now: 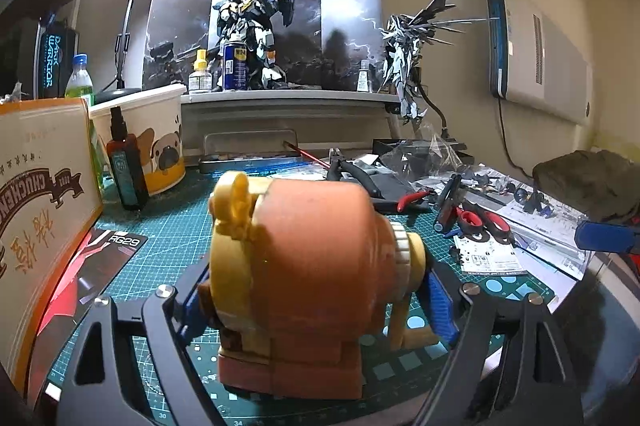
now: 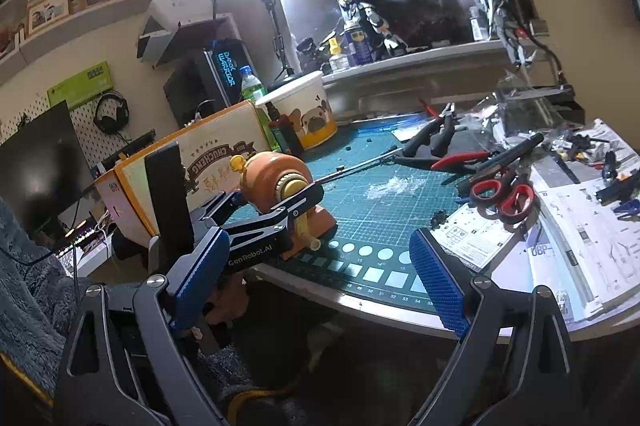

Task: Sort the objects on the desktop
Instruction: 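Carry the sharpener with the left tool down into the cardboard box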

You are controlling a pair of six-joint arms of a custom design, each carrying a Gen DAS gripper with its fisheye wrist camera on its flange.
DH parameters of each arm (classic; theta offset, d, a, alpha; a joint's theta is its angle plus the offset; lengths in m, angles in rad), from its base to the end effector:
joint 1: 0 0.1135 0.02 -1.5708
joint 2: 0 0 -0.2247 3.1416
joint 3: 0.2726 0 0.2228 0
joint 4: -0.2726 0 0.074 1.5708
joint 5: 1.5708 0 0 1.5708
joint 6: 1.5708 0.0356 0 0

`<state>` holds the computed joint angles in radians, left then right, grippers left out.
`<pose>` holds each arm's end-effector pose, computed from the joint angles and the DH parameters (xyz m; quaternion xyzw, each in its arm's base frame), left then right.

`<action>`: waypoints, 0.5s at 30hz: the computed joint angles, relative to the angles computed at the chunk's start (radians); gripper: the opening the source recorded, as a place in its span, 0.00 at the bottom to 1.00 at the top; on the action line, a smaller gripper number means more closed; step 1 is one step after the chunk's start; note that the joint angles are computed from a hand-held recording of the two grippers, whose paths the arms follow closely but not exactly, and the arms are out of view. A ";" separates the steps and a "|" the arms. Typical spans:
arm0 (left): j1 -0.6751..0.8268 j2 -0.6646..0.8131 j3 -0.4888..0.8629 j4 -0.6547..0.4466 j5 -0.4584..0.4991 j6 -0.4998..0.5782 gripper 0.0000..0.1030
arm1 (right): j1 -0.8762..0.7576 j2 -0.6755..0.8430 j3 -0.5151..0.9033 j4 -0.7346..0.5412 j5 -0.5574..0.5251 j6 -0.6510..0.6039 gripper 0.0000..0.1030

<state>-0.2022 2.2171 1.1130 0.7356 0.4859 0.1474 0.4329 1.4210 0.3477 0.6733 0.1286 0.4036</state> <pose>0.3923 -0.0974 0.0902 0.2732 0.7646 -0.2134 0.5433 0.2218 0.0975 0.1332 0.0233 0.8322 0.1750 0.5256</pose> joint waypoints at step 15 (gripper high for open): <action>0.105 -0.241 0.079 -0.260 0.097 -0.078 0.82 | -0.029 0.089 0.025 0.068 -0.055 0.010 0.88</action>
<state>-0.0977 1.9765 1.1920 0.4761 0.5832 0.0695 0.4037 1.5101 0.3724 0.7416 0.0733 0.4136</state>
